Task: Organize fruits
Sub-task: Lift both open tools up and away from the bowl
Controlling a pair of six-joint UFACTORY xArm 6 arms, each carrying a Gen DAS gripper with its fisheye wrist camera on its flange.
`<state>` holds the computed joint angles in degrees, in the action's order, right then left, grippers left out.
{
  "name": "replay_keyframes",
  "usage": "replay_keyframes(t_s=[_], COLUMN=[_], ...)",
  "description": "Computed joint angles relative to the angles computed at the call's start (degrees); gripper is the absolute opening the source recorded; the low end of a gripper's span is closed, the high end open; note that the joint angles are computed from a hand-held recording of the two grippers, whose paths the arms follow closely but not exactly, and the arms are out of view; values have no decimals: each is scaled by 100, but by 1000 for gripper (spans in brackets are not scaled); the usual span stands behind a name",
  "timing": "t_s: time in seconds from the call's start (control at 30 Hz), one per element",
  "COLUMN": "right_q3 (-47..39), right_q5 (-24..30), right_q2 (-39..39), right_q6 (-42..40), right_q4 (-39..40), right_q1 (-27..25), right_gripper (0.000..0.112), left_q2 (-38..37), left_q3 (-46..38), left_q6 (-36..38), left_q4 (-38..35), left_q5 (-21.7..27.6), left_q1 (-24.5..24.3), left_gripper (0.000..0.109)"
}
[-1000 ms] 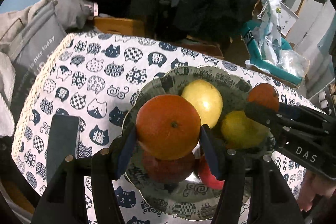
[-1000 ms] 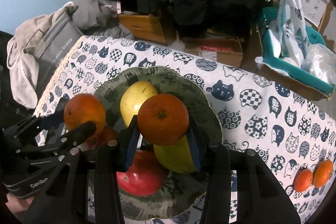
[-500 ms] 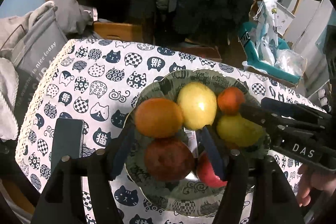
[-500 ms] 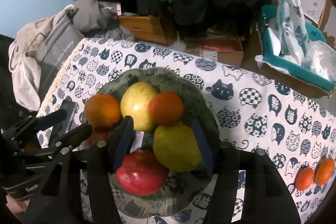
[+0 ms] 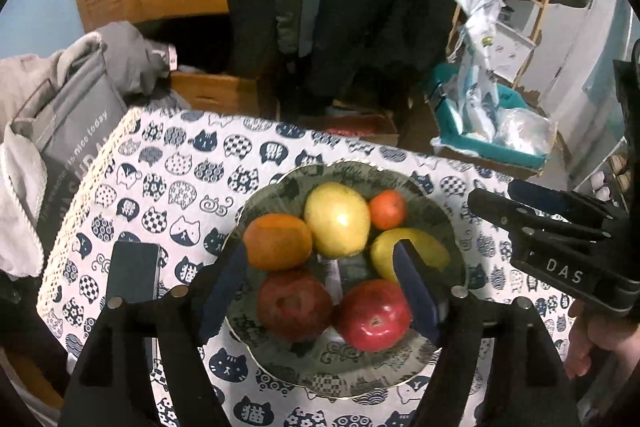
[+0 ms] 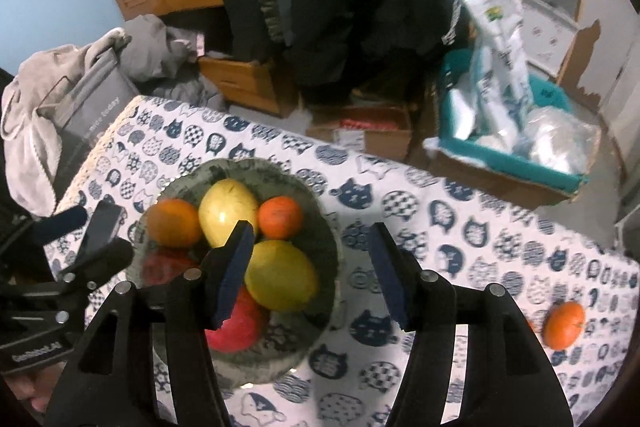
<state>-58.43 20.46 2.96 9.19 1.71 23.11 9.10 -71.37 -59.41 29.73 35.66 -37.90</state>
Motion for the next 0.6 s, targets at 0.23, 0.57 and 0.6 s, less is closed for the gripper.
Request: replay_keyframes(t_s=[0.23, 0.57, 0.6], right_q3=[431, 1108, 1155], right_q5=[-51, -9, 4], right_q2=[-590, -1570, -1645], right_q6=[567, 1022, 1042], right_q4=[-676, -1197, -1232], right_q1=[-216, -532, -554], right_gripper=[68, 71, 71], left_q2=[-128, -226, -233], left_q3=[-75, -254, -279], left_q6=[-67, -238, -257], left_q4=[139, 463, 501], left_q5=[46, 127, 148], left_q1=[-169, -463, -497], left_gripper=[81, 86, 86])
